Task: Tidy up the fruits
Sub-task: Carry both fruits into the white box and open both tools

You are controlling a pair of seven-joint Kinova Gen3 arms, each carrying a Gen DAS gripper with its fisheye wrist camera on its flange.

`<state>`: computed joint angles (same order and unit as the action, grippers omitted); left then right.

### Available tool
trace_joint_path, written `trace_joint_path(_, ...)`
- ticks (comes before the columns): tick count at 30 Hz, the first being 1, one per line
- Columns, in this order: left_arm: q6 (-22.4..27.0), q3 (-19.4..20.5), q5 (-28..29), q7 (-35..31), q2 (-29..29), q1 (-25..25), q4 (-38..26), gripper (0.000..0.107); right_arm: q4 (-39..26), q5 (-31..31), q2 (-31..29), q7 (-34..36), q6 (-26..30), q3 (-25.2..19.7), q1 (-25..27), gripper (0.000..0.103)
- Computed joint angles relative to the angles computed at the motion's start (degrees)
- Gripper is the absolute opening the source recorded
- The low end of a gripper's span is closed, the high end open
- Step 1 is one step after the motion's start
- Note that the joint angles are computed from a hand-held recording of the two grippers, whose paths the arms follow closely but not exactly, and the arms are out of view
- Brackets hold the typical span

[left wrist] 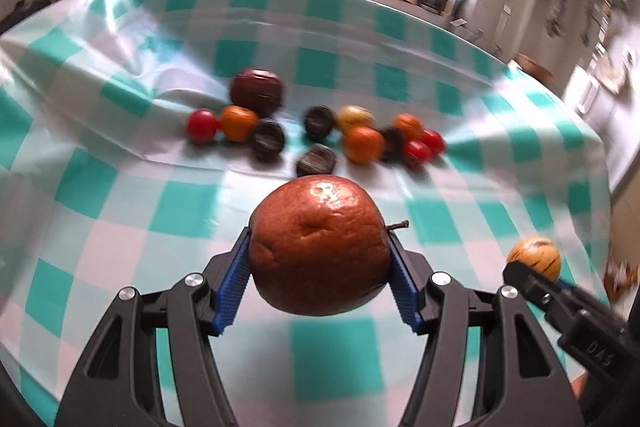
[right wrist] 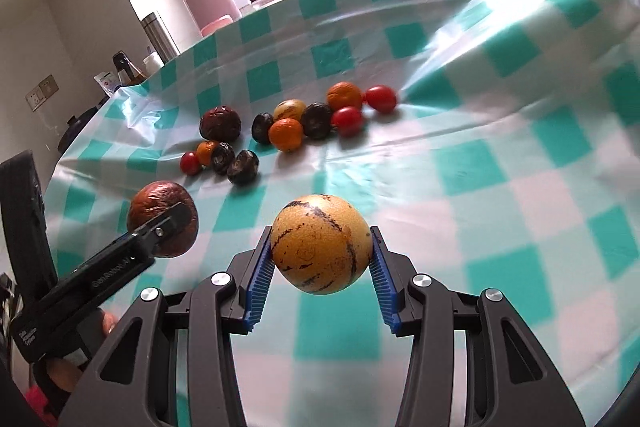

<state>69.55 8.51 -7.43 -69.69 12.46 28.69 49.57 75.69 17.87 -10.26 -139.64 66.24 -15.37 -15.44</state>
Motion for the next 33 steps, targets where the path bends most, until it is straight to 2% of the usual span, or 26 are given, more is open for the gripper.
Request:
trace_joint_path(5, 0.76, 2.28, -1.61, -1.53, -2.45, 4.0, 2.01, 0.062, 3.71, -0.29, -6.56, -0.22, 3.04, -1.15, 1.91, 0.045)
trace_joint_path(16, 2.83, 6.71, -2.62, -6.36, -3.21, 12.19, 1.13, 0.062, 9.54, -4.09, -20.99, 3.17, 10.29, -3.49, 10.85, 0.046)
trace_joint_path(21, 4.92, 7.54, -1.8, -8.76, -1.99, 15.75, -0.52, 0.062, 13.2, -7.35, -27.32, 4.67, 12.88, -1.58, 14.63, 0.046)
trace_joint_path(27, 6.07, 8.6, -2.29, -12.36, -1.16, 20.94, -0.69, 0.062, 18.1, -11.31, -34.32, 6.38, 15.65, 2.87, 19.11, 0.046)
trace_joint_path(33, 4.92, 10.5, 0.92, -19.22, -1.11, 24.23, 0.37, 0.062, 21.77, -10.53, -37.57, 9.77, 21.25, 6.07, 23.68, 0.046)
